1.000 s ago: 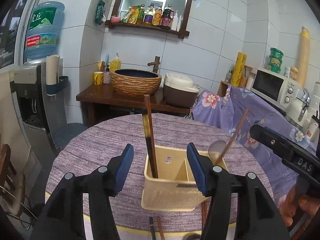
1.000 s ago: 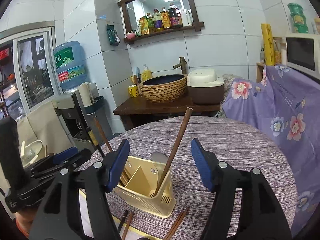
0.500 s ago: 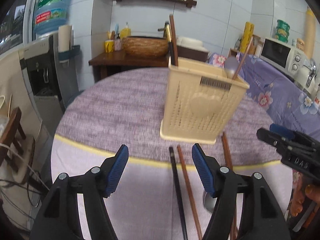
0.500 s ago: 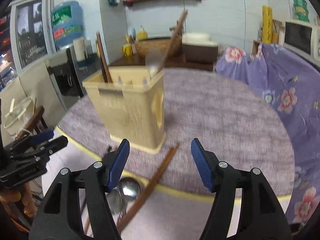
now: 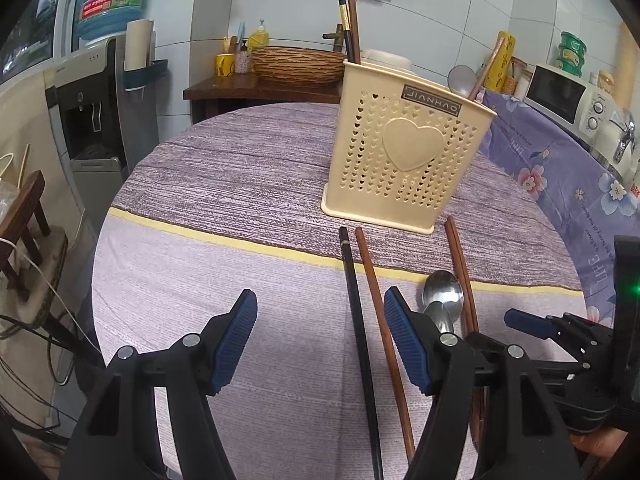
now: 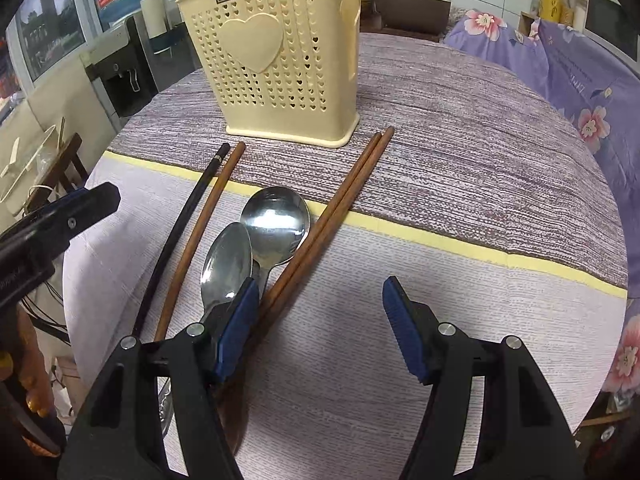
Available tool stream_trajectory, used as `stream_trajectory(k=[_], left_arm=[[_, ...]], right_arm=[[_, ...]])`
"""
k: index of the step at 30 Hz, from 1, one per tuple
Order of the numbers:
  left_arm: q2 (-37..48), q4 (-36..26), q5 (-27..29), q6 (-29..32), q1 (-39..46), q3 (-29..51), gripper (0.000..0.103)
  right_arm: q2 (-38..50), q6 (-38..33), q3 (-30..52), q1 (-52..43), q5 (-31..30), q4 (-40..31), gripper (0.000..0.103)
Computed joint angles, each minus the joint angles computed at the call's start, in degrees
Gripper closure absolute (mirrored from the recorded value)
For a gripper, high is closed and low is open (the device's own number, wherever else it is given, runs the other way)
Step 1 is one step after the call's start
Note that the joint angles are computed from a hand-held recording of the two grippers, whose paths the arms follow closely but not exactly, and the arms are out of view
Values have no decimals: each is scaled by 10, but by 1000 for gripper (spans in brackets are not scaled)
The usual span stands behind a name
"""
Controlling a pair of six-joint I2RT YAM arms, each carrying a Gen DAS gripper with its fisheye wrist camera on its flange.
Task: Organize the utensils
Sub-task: 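Move both open tools back toward the utensils on the table, then grasp a black chopstick with the left tool while the right tool grasps a wooden chopstick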
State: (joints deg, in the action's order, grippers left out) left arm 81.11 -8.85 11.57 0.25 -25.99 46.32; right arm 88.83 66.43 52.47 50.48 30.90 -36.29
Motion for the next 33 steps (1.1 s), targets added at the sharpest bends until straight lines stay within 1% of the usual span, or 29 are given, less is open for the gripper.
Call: stream_trajectory(k=[2, 4, 7, 8, 10, 13, 15, 18, 20, 22, 25, 26, 28, 31, 33], left_arm=[[2, 2, 0, -1, 0, -3, 38], [5, 1, 2, 0, 1, -3, 38], [5, -1, -1, 7, 4, -7, 38], [4, -2, -3, 9, 6, -9, 38], [2, -3, -2, 13, 11, -11, 38], [4, -6, 1, 14, 18, -12, 38], [6, -7, -3, 16, 14, -13, 38], [15, -11, -7, 20, 3, -7, 38], [23, -13, -11, 22, -7, -1, 42], [35, -20, -12, 26, -17, 8, 51], [60, -28, -8, 24, -26, 25, 58], [68, -30, -5, 24, -27, 30, 59], [84, -34, -11, 24, -33, 43, 66], [110, -43, -18, 24, -44, 65, 70], [127, -46, -34, 25, -54, 79, 74]], right_arm=[[-3, 0, -4, -6, -8, 1, 33], [-7, -8, -3, -9, -13, -13, 33], [-21, -11, 3, -7, -11, -65, 33], [-25, 0, 4, -3, -2, -96, 33], [-51, 19, -16, -2, 1, -125, 33], [-98, 51, -58, -5, 0, -145, 33], [-146, 76, -94, 1, 13, -132, 33], [-168, 98, -106, 9, 34, -128, 33], [-167, 97, -106, 10, 41, -117, 33], [-167, 95, -109, 14, 49, -97, 33], [-149, 98, -99, 18, 61, -90, 33], [-144, 97, -97, 17, 60, -87, 33], [-136, 95, -94, 16, 60, -82, 33], [-131, 97, -90, 16, 66, -82, 33], [-132, 92, -90, 11, 68, -77, 33]])
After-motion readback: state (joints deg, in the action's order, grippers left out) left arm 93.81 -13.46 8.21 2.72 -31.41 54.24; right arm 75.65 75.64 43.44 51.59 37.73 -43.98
